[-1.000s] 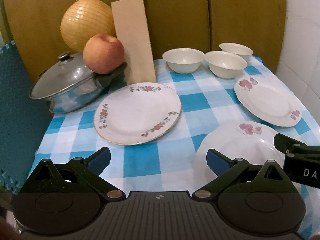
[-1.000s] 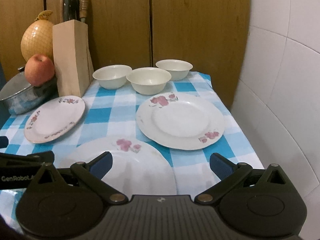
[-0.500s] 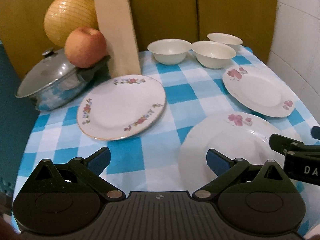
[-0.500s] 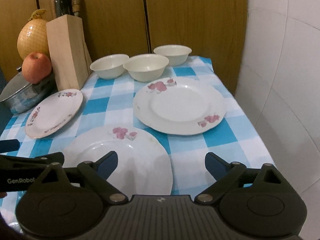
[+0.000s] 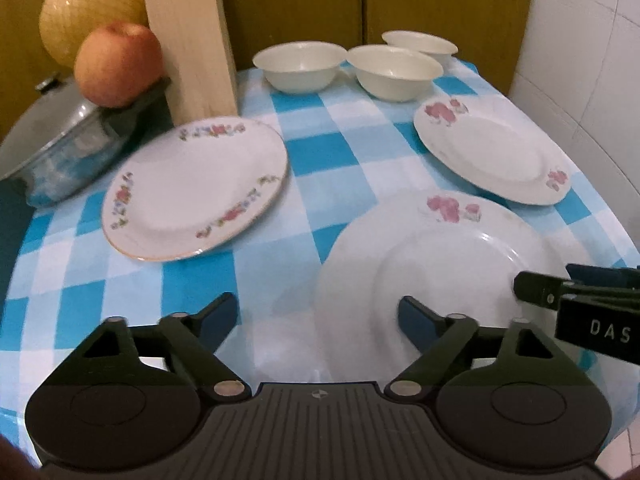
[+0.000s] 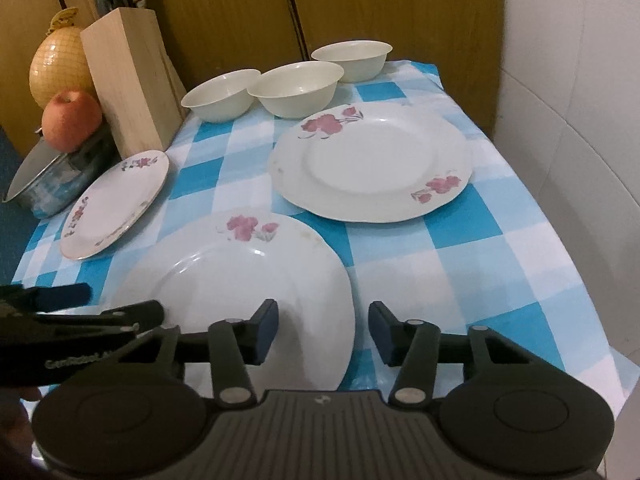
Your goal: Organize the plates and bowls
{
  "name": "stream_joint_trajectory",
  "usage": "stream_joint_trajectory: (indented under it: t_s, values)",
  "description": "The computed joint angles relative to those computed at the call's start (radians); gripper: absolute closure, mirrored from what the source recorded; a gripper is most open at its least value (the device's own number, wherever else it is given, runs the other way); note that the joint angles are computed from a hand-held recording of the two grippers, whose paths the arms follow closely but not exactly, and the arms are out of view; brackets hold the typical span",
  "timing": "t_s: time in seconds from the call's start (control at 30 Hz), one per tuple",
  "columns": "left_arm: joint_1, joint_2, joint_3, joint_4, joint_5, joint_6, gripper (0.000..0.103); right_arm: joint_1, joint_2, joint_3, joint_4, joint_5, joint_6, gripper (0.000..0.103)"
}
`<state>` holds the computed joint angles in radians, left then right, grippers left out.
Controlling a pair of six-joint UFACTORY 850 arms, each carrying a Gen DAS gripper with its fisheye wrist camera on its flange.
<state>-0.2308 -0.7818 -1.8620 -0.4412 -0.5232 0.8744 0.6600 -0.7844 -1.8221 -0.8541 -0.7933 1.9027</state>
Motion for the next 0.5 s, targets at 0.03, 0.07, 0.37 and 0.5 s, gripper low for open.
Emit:
stream_joint_trajectory:
  t_s: [0.03, 0.07, 0.37, 0.5]
  values:
    - [0.001, -0.002, -0.001, -0.013, -0.002, 0.01, 0.017, 0.0, 0.001, 0.002, -0.002, 0.01, -0.003, 0.063]
    - [0.002, -0.003, -0.003, -0.017, -0.008, 0.013, 0.017, 0.0, 0.003, 0.005, -0.006, 0.022, -0.002, 0.063]
    - [0.004, -0.003, -0.004, -0.09, -0.063, 0.094, 0.017, 0.001, 0.004, 0.011, -0.025, 0.031, 0.003, 0.061]
    - [0.015, -0.033, -0.043, -0.141, -0.116, 0.11, 0.012, 0.002, 0.004, 0.01, -0.028, 0.027, 0.003, 0.062]
